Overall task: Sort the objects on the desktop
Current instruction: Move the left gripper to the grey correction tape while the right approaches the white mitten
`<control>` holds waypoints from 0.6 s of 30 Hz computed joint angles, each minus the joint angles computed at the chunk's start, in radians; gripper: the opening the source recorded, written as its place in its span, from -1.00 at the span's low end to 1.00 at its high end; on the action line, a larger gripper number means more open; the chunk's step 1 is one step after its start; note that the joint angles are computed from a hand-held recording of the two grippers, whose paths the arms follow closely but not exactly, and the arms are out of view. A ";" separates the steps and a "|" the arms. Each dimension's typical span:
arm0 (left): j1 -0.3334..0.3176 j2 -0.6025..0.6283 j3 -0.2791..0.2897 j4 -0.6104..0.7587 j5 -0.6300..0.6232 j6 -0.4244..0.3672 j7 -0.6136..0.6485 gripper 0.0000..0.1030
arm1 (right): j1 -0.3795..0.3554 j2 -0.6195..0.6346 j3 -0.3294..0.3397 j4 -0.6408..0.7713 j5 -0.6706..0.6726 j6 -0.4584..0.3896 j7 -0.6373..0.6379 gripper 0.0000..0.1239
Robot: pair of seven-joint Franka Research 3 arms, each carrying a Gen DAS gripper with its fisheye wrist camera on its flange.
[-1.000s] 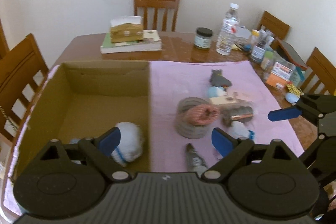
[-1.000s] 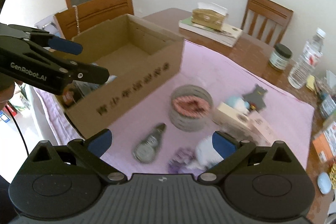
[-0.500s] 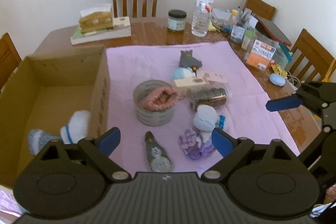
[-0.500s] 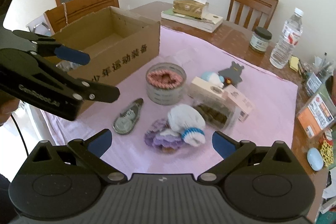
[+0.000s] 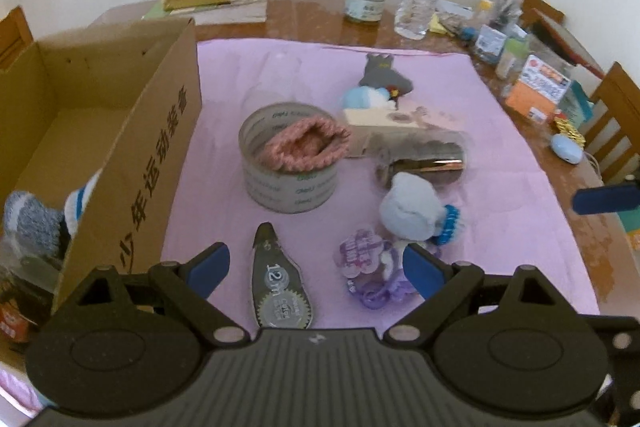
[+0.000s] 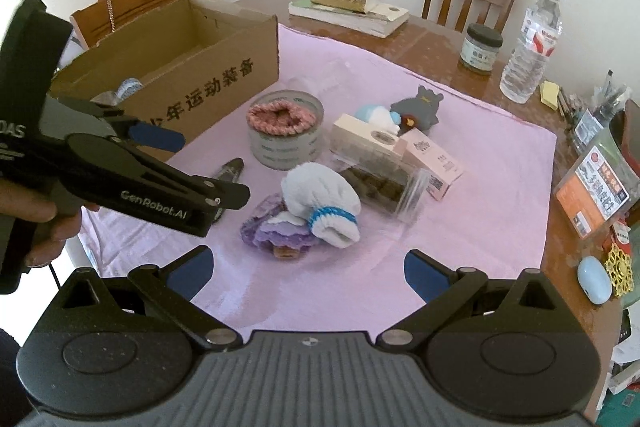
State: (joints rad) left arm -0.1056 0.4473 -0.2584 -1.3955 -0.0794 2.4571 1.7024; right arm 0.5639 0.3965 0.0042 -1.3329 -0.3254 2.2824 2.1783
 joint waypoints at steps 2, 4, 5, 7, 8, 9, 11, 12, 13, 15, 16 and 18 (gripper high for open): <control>-0.006 0.016 0.005 0.013 0.004 0.002 -0.019 0.81 | -0.008 -0.004 0.003 -0.014 0.013 0.005 -0.009 0.66; -0.014 0.037 0.009 0.031 0.014 0.007 -0.037 0.81 | -0.017 -0.010 0.004 -0.030 0.024 0.015 -0.014 0.66; -0.019 0.051 0.012 0.047 0.023 -0.002 -0.046 0.81 | -0.021 -0.011 0.005 -0.037 0.031 0.020 -0.017 0.66; -0.038 0.084 0.027 0.090 0.055 -0.026 -0.085 0.81 | -0.028 -0.015 0.005 -0.049 0.042 0.025 -0.018 0.66; -0.043 0.097 0.030 0.104 0.066 -0.029 -0.098 0.81 | -0.030 -0.017 0.005 -0.055 0.044 0.028 -0.017 0.66; -0.044 0.109 0.030 0.118 0.071 -0.032 -0.105 0.81 | -0.033 -0.022 0.006 -0.065 0.048 0.033 -0.020 0.66; -0.047 0.136 0.030 0.152 0.079 -0.043 -0.120 0.81 | -0.038 -0.028 0.007 -0.078 0.054 0.038 -0.024 0.66; -0.049 0.148 0.030 0.168 0.083 -0.047 -0.128 0.81 | -0.041 -0.031 0.007 -0.083 0.056 0.037 -0.025 0.66; -0.051 0.160 0.030 0.182 0.087 -0.049 -0.133 0.81 | -0.044 -0.034 0.007 -0.091 0.059 0.037 -0.025 0.66; -0.056 0.187 0.032 0.220 0.098 -0.064 -0.140 0.81 | -0.049 -0.039 0.007 -0.102 0.063 0.037 -0.023 0.66; -0.054 0.195 0.027 0.229 0.095 -0.063 -0.138 0.81 | -0.052 -0.043 0.007 -0.109 0.066 0.039 -0.022 0.66; -0.049 0.218 0.014 0.260 0.080 -0.076 -0.129 0.81 | -0.057 -0.050 0.008 -0.123 0.072 0.044 -0.019 0.66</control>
State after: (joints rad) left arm -0.1542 0.6652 -0.2446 -1.1355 0.0009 2.3810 1.5734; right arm 0.5068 0.3470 0.0127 -1.4555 -0.2535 2.3263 2.1591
